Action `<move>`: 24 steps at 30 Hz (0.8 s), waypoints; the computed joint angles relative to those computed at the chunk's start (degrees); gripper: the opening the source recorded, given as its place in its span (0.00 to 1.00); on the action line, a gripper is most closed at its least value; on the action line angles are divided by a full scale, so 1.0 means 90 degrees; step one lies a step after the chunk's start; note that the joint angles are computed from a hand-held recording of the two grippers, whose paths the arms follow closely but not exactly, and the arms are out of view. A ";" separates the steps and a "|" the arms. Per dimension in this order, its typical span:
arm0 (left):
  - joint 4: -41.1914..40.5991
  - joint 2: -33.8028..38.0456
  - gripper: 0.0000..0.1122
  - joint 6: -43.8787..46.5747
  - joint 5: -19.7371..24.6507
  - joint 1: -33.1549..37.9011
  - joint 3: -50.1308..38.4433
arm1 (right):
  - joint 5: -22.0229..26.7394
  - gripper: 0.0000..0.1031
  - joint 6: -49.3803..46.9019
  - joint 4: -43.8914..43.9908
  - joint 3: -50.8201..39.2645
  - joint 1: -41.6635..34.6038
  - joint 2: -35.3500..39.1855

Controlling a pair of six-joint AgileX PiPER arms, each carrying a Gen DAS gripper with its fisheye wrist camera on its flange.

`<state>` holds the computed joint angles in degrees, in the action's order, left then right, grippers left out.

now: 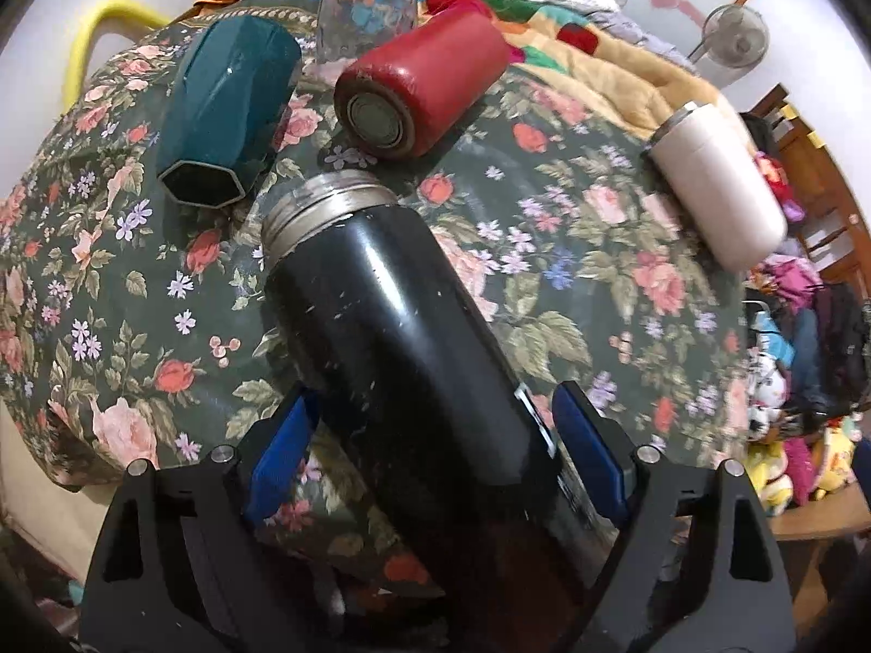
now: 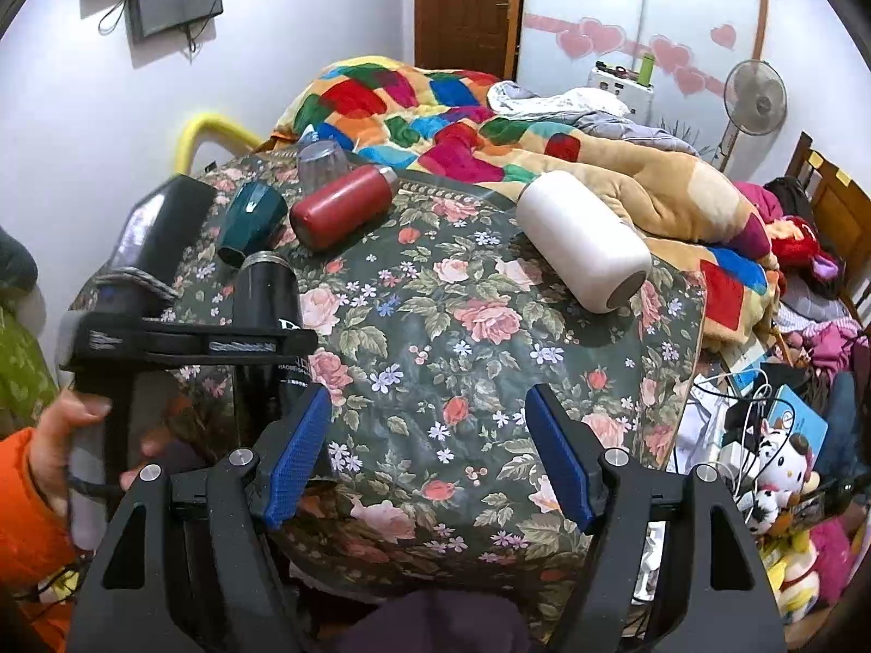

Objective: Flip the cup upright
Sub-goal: 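Grasp the black thermos with the left tool while the right tool holds it, then rotate the black thermos upright in the left tool, opening end up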

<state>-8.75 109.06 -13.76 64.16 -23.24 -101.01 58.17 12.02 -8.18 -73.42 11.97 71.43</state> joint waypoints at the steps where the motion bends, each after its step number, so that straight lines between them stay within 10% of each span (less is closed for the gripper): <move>1: 0.0097 0.0097 0.76 -0.0084 0.0031 -0.0041 -0.0093 | -0.0035 0.68 0.0023 0.0009 0.0035 -0.0022 -0.0035; 11: 0.1159 0.0399 0.67 -0.0463 -0.0054 -0.0606 -0.0501 | -0.0159 0.68 -0.0134 0.0433 0.0165 -0.0444 -0.0161; 24: 0.1348 -0.1121 0.58 -0.0002 -0.0900 -0.0906 0.0001 | -0.0155 0.68 0.0048 0.0190 -0.0004 -0.0490 -0.0228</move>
<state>3.39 98.97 -13.77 56.06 -31.40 -101.00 56.78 12.46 -6.47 -73.46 7.56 69.38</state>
